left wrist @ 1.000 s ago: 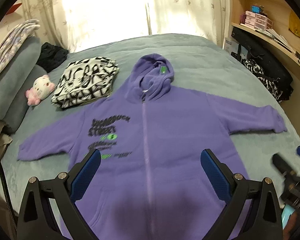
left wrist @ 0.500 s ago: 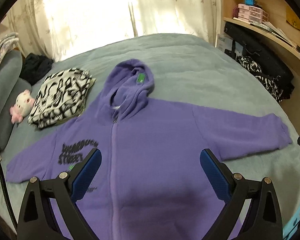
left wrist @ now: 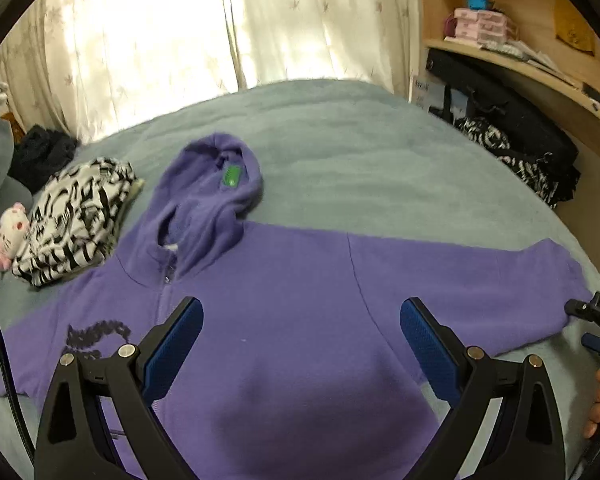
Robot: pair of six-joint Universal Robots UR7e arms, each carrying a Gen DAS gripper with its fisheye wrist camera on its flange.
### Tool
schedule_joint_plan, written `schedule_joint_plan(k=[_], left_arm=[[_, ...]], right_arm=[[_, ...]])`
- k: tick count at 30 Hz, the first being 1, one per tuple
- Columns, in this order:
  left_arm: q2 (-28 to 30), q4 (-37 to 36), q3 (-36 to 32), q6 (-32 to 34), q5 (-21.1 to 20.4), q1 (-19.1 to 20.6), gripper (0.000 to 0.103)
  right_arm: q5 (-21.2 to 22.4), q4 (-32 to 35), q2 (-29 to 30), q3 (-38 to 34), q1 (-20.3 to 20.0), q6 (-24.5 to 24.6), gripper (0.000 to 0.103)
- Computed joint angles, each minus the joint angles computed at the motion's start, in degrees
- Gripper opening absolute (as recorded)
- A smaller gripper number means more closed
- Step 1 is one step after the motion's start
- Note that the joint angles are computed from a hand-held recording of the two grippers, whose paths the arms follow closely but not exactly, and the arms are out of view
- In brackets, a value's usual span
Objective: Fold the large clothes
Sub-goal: 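Grasp the cuff of the purple hoodie sleeve with the right gripper, then fold the gripped sleeve across the hoodie body toward the left tool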
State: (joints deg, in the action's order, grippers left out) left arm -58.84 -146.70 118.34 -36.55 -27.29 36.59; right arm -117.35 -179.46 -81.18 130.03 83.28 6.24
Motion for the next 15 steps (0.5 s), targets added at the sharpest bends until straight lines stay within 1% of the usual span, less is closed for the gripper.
schedule_joint_plan(k=[3,4,6,7,8,9,10,11,12,13,14,15], left_arm=[[1.66,-1.24,-1.48,1.93,-2.58,2.03,0.098],[1.96,-0.86,-1.7,1.84,-2.76,2.3,0.098],[2.51,-0.12,-2.5,1.84,-4.02,2.9,0.098],[2.47,1.58,-2.93,0.38,-4.63,3.22,0.098],[2.38,3.52,-3.43,-1.22,-5.21,3.53,0.098],[2.23,4.44,-3.66,-1.95,-6.16,3.83,0.098],[2.12,4.9,-3.79,-2.1,-6.87,4.05,0.098],[1.84,5.11,-3.59,-2.09,-7.1,3.98,0.098],[1.44,5.72,-3.09,-2.42,-6.11,3.58,0.094],[1.03,5.88,-2.54,-2.64,-4.95,3.1,0.092],[0.06,4.88,-1.36,-2.49,-3.68,2.45,0.091],[-1.09,3.69,-0.05,-2.88,-2.81,1.75,0.091]], right_arm=[[3.2,-1.6,0.93,-0.72,-1.65,2.56,0.099],[4.32,-2.35,1.1,-0.85,-2.19,3.38,0.098],[6.07,-3.32,1.12,-1.14,-3.22,4.87,0.088],[6.54,-3.31,0.95,-1.38,-3.72,5.96,0.075],[7.07,-3.4,0.81,-1.52,-4.07,6.46,0.054],[7.06,-3.48,0.66,-1.65,-4.31,6.76,0.038],[5.03,-3.33,0.69,-2.02,-3.76,6.75,0.011],[3.65,-4.21,0.72,-2.02,-2.93,5.76,0.01],[1.65,-6.9,0.99,-1.64,-1.46,3.97,0.01],[-2.05,-11.99,1.9,-1.18,1.76,0.1,0.01],[-4.17,-15.71,2.64,-1.03,4.4,-3.51,0.01],[-4.95,-18.6,3.17,-1.03,6.77,-6.73,0.009]])
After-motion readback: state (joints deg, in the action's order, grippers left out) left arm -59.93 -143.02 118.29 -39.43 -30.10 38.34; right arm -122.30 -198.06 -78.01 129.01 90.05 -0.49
